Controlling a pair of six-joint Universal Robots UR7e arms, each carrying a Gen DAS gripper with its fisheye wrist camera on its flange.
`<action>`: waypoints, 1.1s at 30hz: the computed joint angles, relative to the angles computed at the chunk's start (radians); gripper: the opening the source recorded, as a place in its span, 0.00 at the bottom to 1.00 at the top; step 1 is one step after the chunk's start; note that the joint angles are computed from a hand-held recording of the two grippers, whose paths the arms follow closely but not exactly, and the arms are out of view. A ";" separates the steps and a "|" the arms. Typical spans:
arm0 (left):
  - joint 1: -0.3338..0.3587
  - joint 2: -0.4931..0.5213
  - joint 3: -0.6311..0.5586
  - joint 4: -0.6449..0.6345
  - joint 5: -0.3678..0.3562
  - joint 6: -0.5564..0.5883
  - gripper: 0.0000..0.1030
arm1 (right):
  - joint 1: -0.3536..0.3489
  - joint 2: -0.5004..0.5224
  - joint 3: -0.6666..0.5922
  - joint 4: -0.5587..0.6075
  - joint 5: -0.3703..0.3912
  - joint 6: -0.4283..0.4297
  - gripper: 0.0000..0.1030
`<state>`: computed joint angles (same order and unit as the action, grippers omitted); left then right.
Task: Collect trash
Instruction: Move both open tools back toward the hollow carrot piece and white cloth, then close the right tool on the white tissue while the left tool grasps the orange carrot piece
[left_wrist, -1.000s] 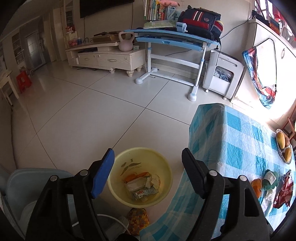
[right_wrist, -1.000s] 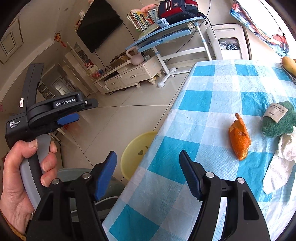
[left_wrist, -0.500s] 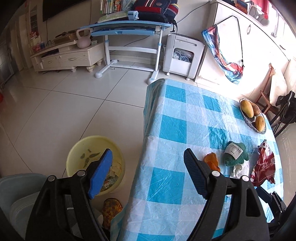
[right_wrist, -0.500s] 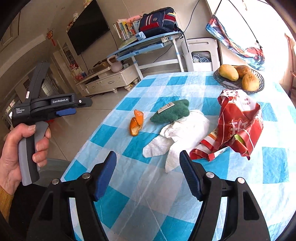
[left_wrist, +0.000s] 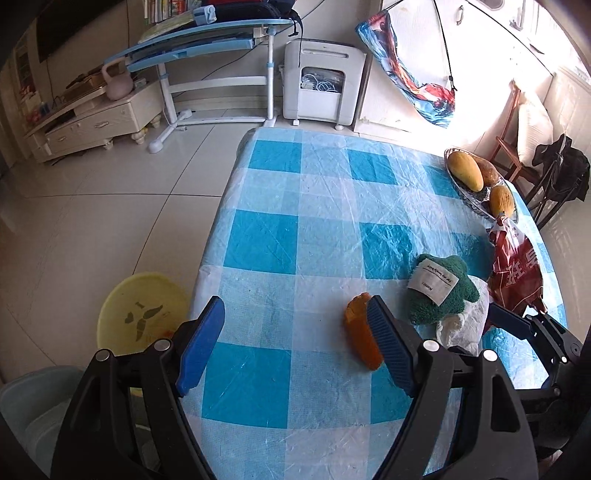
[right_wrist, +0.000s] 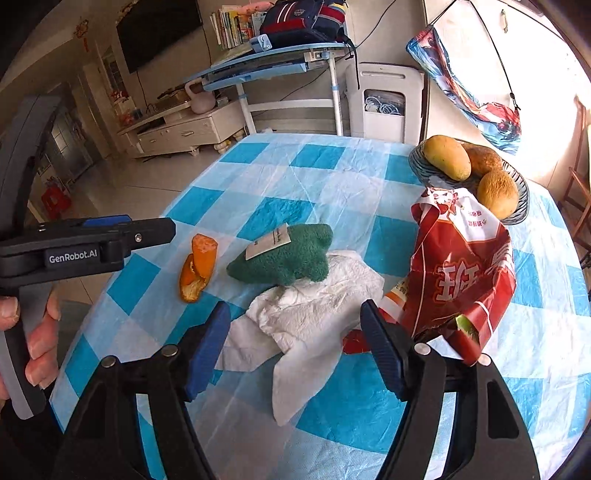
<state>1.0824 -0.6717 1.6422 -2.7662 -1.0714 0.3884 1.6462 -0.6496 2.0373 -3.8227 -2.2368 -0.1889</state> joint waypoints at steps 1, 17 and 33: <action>-0.002 0.004 0.000 0.001 0.001 0.002 0.74 | -0.011 -0.004 0.007 0.008 0.017 -0.004 0.68; -0.028 0.054 0.006 0.009 0.045 0.039 0.74 | -0.002 -0.092 0.288 -0.025 0.167 0.077 0.13; -0.036 0.065 0.024 -0.003 0.032 0.095 0.51 | 0.044 -0.030 0.211 -0.083 0.071 0.063 0.61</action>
